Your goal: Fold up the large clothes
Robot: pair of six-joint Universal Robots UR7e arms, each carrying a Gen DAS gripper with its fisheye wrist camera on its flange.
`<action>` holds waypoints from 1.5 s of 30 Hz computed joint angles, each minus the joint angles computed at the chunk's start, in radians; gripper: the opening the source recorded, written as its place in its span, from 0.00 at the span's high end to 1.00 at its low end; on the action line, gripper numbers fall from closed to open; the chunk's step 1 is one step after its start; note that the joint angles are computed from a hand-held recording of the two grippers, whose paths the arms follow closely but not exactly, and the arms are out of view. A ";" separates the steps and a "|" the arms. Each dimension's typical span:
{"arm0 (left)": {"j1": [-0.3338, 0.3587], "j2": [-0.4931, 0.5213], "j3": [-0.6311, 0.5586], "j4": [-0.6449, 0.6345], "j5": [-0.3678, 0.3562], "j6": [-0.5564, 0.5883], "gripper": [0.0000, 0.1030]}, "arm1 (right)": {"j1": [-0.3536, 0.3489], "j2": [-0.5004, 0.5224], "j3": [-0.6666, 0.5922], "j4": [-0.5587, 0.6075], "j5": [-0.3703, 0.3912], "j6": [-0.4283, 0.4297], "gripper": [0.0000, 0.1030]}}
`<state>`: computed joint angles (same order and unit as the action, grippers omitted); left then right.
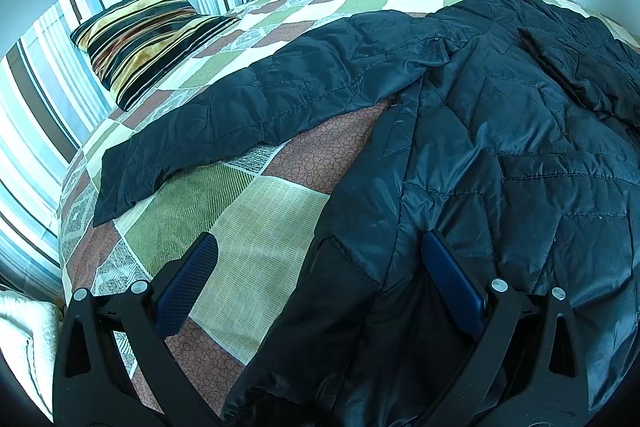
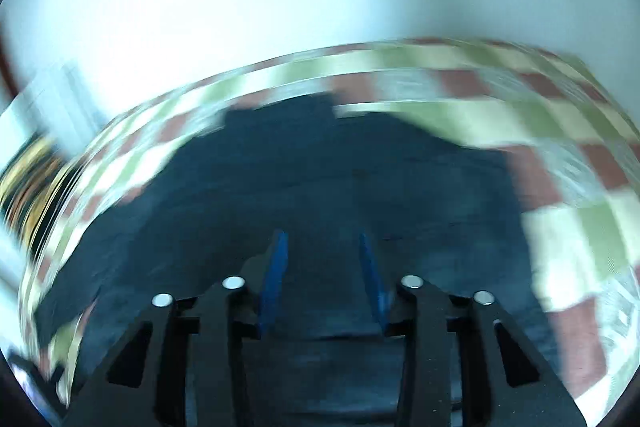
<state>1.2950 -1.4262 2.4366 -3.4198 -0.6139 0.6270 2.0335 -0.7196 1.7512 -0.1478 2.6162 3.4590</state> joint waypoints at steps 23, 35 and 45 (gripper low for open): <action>-0.013 0.018 0.010 -0.048 0.030 0.032 0.02 | -0.128 0.001 0.165 -0.280 0.127 -0.145 0.36; -0.006 0.008 0.003 -0.018 0.021 0.020 0.02 | -0.143 0.075 0.107 -0.121 0.282 0.012 0.25; 0.033 -0.097 -0.042 0.269 -0.071 -0.122 0.02 | -0.170 0.102 0.100 -0.113 0.273 0.040 0.18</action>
<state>1.3277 -1.5236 2.3942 -3.1511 -0.6850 0.5050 1.8632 -0.6174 1.8516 -0.2613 2.8887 3.4986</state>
